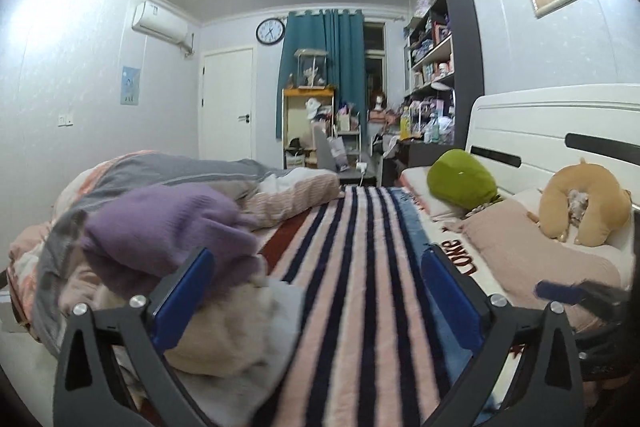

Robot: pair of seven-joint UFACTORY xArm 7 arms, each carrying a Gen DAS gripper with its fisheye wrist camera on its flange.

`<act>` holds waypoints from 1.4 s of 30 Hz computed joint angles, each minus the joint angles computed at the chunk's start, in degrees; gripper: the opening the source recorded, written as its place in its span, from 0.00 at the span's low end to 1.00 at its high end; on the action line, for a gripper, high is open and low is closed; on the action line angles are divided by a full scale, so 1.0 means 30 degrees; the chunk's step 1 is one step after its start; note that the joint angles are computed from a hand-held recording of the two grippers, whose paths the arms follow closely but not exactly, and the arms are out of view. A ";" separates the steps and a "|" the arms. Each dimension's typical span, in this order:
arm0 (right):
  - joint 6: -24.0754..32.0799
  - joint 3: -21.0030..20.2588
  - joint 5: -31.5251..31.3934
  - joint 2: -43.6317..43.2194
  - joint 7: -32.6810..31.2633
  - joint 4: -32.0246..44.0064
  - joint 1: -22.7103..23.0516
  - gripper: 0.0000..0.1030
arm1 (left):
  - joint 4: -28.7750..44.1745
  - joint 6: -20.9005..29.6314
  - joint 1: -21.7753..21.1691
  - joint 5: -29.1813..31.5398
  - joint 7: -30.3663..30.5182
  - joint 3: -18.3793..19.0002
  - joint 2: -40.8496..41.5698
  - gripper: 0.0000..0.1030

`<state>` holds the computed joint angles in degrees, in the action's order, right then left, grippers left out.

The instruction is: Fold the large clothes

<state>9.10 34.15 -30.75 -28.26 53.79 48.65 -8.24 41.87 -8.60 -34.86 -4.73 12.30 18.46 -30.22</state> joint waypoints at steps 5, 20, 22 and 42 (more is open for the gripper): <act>0.0745 -0.0455 -0.0325 -0.4866 -0.0200 -0.3039 -0.0203 0.97 | -0.1536 -0.1940 0.3267 -0.0042 -0.2045 -0.4936 0.0302 0.99; 0.1280 -0.0590 0.2411 -0.8869 -0.1880 -0.5604 -0.0422 1.00 | -0.1664 -0.2340 0.4527 0.2192 -0.5011 -0.7537 0.1143 0.99; 0.1220 -0.0495 0.2587 -0.8900 -0.1950 -0.5641 -0.0496 1.00 | -0.1616 -0.2217 0.4711 0.2317 -0.5161 -0.7667 0.1143 0.99; 0.1188 0.0082 0.3334 -0.8621 -0.2078 -0.4957 -0.0645 1.00 | -0.1619 -0.2370 0.3762 0.3146 -0.5792 -0.6051 0.1398 0.99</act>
